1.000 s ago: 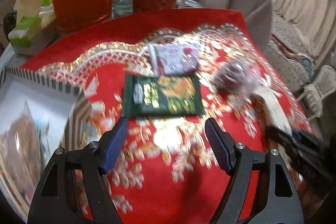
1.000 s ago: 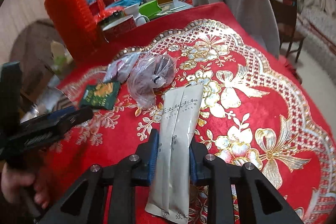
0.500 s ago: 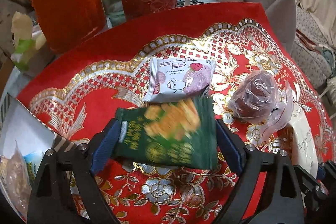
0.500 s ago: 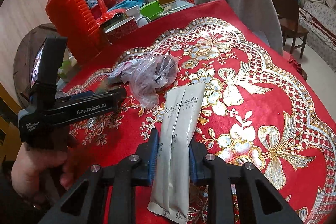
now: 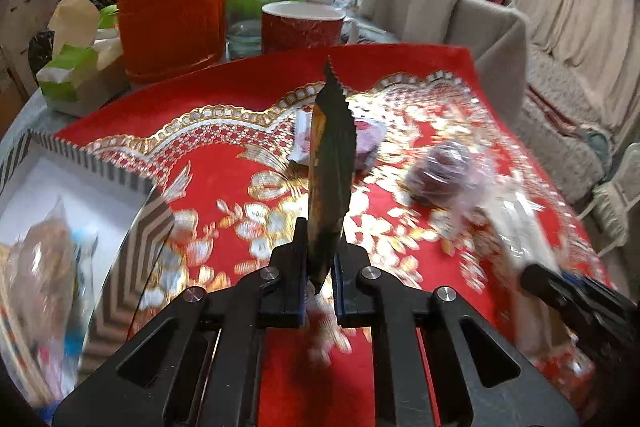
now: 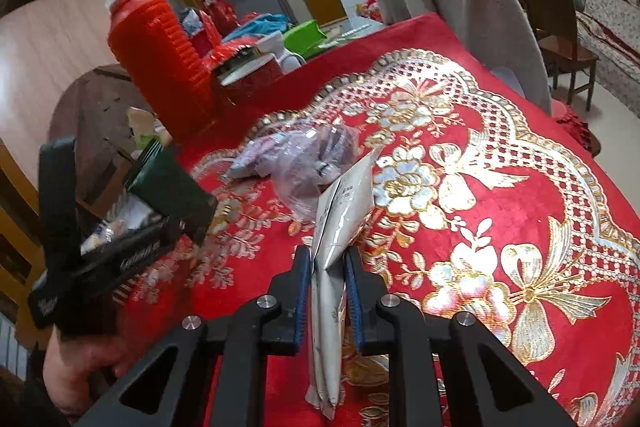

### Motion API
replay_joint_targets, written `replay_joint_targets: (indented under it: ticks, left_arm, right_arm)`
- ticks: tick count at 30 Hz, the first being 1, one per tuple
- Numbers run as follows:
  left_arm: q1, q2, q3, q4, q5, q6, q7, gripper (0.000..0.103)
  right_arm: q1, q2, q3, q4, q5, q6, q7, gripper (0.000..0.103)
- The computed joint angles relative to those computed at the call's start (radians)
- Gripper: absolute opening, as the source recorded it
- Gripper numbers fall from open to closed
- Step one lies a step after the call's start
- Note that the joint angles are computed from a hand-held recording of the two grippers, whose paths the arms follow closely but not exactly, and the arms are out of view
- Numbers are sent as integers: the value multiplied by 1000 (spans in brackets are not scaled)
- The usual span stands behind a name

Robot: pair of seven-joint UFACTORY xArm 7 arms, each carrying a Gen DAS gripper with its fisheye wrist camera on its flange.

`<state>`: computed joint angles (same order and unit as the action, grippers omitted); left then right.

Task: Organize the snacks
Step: 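Grasp a green cracker pack with the left tool while the right tool holds the stick packet, then carry the green pack and white stick packet over the tray and release both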

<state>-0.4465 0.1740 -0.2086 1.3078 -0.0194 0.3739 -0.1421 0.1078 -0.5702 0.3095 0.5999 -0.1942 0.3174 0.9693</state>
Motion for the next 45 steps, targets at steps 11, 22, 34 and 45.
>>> replay_joint_targets:
  ticks: [11,22,34,45]
  left_arm:
    - [0,-150,-42,-160,-491,-49,427,9]
    - [10,-107,-45,-125,-556,22,444,9]
    - [13,-105,-45,-116,-583,37,483,9]
    - [5,-132,-44,-146,-603,-7,514,9]
  right_arm:
    - [-8,-32,13,-38,15,-103,3,14]
    - [-7,60,10,56,3,75,-1,26]
    - [3,148,2,157,-130,174,32,18]
    - [-69,-8,71,3,-129,-126,113,17]
